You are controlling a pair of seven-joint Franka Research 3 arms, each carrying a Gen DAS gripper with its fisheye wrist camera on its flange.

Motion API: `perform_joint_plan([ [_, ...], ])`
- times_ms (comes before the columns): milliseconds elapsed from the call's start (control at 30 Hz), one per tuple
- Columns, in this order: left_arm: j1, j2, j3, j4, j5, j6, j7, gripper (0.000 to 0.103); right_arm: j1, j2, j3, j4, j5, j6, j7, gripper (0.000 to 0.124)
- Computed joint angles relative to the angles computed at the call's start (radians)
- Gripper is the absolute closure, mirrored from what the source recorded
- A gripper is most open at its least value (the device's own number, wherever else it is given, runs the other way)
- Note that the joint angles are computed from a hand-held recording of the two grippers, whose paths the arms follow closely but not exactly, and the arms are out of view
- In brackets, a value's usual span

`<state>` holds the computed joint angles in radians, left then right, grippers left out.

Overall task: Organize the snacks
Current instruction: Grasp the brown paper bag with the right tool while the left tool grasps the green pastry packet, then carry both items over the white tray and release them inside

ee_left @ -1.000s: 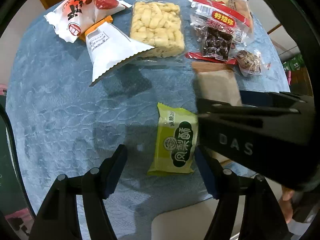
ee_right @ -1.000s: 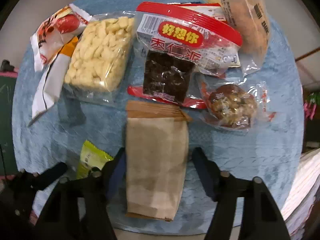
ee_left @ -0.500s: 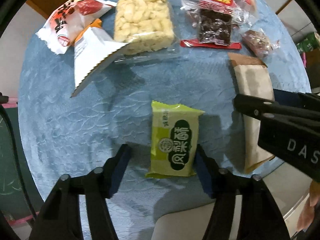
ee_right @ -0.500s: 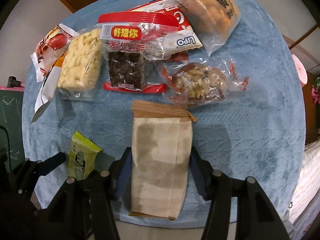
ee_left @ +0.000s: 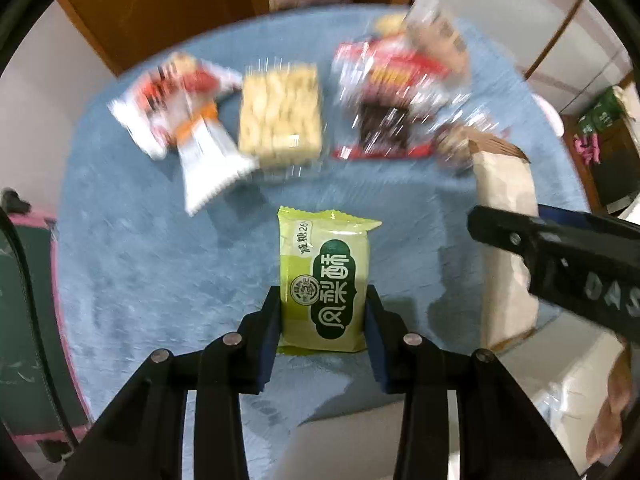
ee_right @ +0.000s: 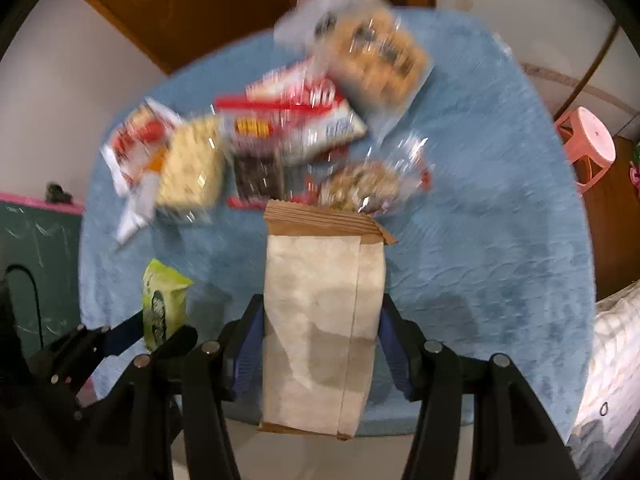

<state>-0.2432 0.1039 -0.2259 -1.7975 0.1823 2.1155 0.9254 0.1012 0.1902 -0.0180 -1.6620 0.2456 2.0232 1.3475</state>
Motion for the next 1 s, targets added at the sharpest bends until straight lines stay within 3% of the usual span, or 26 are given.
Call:
perform_joint_plan([
  [133,-0.019,-0.084,-0.009,-0.012,0.077,0.029,-0.034,0.066,-0.021,-0.061,-0.005,-0.009,0.081,0.070,-0.015,0.069],
  [267,-0.025,-0.259,-0.016,-0.101,0.077,0.081,-0.025,0.066,-0.032,-0.184,-0.009,-0.068,0.170,0.132,-0.069,0.069],
  [567,-0.053,-0.611,-0.037,-0.305,0.048,0.188,-0.048,0.066,0.006,-0.558,-0.046,-0.350,0.303,0.186,-0.276,0.069],
  [700,-0.073,-0.692,-0.046,-0.368,0.023,0.197,-0.079,0.066,0.024,-0.701,-0.075,-0.484,0.343,0.195,-0.349,0.069],
  [800,-0.080,-0.719,-0.072,-0.410,0.034,0.171,-0.103,0.066,0.012,-0.776,-0.055,-0.575,0.304,0.228,-0.357,0.069],
  [1000,-0.137,-0.731,-0.060,-0.493,-0.026,0.140,-0.119,0.066,0.006,-0.851,-0.054,-0.684,0.236,0.227,-0.367,0.068],
])
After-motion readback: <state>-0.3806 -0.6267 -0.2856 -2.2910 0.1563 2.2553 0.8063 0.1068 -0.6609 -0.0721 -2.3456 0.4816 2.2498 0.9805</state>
